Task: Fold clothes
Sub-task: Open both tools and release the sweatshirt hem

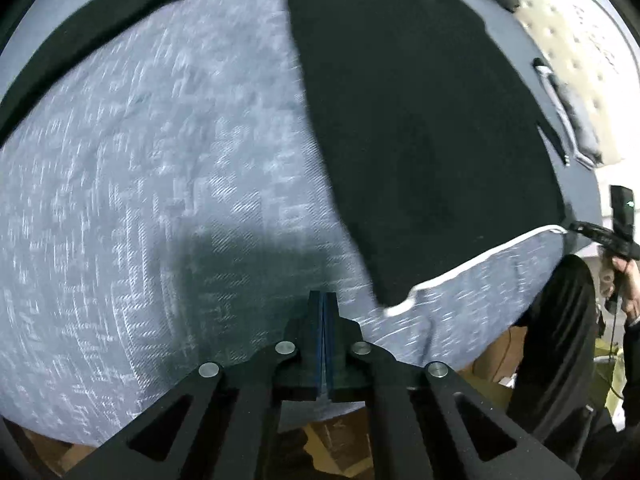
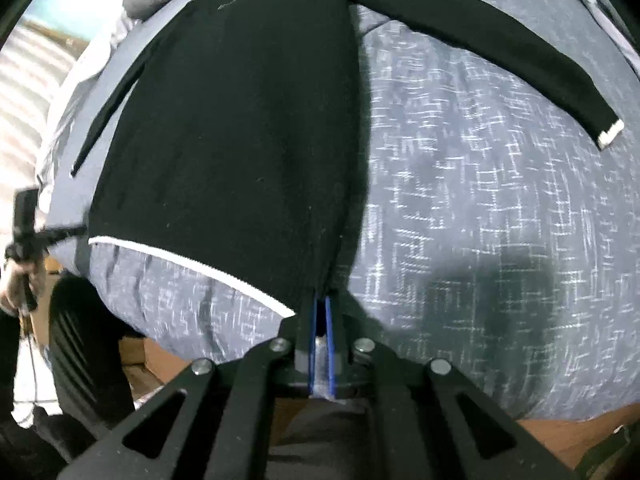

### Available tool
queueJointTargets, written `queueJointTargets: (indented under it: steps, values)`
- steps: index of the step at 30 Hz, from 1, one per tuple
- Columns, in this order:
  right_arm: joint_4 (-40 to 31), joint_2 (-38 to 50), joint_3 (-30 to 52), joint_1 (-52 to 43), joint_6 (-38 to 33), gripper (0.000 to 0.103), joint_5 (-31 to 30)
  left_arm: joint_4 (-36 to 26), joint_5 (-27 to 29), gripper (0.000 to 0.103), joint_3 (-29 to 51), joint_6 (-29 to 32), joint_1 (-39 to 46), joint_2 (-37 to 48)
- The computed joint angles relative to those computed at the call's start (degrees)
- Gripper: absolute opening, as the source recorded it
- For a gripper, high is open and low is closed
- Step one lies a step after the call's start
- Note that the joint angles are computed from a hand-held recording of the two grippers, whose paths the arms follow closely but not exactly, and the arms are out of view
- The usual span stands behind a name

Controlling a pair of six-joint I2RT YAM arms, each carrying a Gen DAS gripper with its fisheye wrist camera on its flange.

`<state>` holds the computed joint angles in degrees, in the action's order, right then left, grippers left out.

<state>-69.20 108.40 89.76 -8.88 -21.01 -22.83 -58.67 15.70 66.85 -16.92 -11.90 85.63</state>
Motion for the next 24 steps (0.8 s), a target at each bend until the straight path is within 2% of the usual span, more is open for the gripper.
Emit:
queueJointTargets:
  steps: [4, 6, 8, 11, 13, 16, 19, 24]
  values:
    - [-1.9, 0.6, 3.5, -3.4, 0.0, 0.006, -1.6, -0.5, -0.2, 0.0, 1.0, -0.4, 1.8, -2.5]
    - [-2.9, 1.4, 6.9, -5.5, -0.4, 0.016, -2.2, -0.9, -1.3, 0.0, 3.4, -0.5, 2.0, -2.4]
    - [-2.3, 2.8, 11.0, -8.0, 1.0, 0.034, -2.9, -0.3, -1.8, 0.001, 5.7, -1.4, 2.1, -2.1]
    - [-1.5, 8.1, 20.3, -13.2, 7.7, 0.039, -6.4, 2.6, -3.1, 0.012, 8.5, -4.3, 1.9, -1.4]
    - [1.3, 9.6, 22.4, -14.5, 13.0, 0.046, -5.9, 4.4, -3.3, 0.019, 10.3, -6.4, 1.8, -0.4]
    - [1.7, 14.6, 29.6, -17.1, 18.4, 0.049, -5.7, 6.6, -2.8, 0.023, 12.4, -9.0, 1.7, 1.3]
    - [-0.8, 21.6, 39.6, -20.1, 22.6, 0.061, -7.5, 8.5, -3.9, 0.028, 14.6, -12.2, -0.2, 3.8]
    - [-3.1, 29.8, 48.2, -21.4, 26.9, 0.062, -7.4, 9.7, -4.4, 0.03, 15.3, -14.0, -0.4, 5.7]
